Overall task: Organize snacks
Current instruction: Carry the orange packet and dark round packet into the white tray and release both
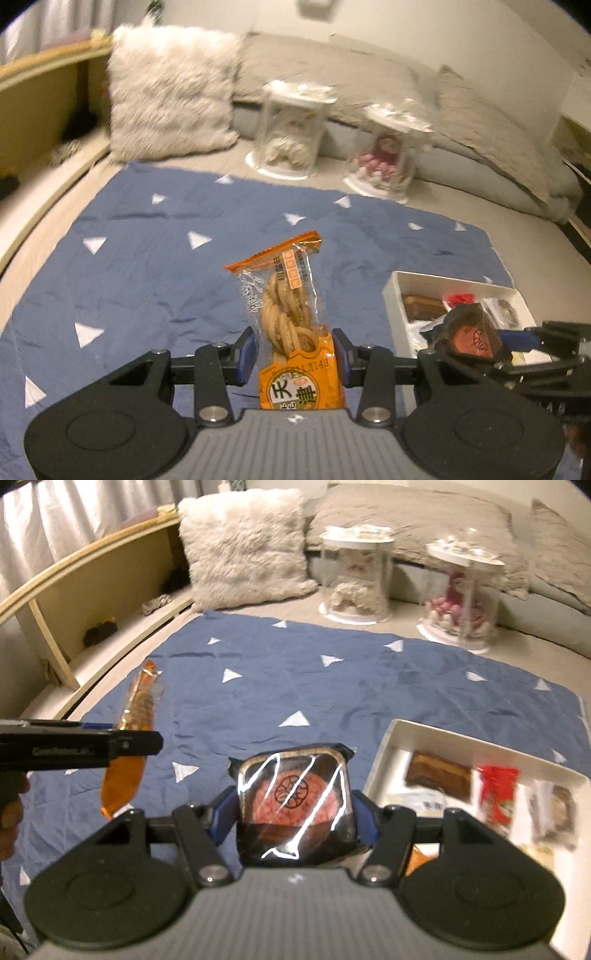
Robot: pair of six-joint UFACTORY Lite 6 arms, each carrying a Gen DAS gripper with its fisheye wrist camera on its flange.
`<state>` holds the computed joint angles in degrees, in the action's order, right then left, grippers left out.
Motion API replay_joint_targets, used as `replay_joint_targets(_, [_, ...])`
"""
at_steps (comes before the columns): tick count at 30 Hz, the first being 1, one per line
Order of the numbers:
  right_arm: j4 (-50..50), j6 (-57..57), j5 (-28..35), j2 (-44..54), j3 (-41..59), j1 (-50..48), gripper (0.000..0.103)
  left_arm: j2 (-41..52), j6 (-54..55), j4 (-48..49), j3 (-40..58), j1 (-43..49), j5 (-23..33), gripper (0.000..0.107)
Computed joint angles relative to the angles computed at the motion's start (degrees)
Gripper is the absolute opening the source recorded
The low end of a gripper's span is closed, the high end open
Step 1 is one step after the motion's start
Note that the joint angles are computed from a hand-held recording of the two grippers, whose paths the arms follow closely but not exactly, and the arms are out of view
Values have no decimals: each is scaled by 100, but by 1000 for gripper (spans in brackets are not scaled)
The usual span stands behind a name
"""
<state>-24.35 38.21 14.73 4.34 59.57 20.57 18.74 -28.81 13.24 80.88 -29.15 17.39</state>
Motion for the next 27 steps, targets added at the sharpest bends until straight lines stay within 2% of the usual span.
replay_joint_targets(9, [92, 36, 16, -1847, -1557, -865, 70, 113, -547, 446, 263, -754, 112, 44])
replay_joint_targets(15, [776, -765, 80, -2867, -2297, -1685, 70, 701, -524, 430, 866, -1123, 222, 44])
replay_joint_targets(21, [2575, -2831, 108, -3395, -2707, -2828, 70, 1579, -140, 39, 1888, -1443, 485, 44])
replay_joint_targets(25, [3944, -4560, 146, -3418, -2882, -3702, 70, 2359, 146, -237, 2850, -1620, 874, 44])
replay_joint_targets(27, [4126, -4902, 94, -3275, -2920, -3982, 70, 2809, 235, -308, 3413, -1689, 1106, 44])
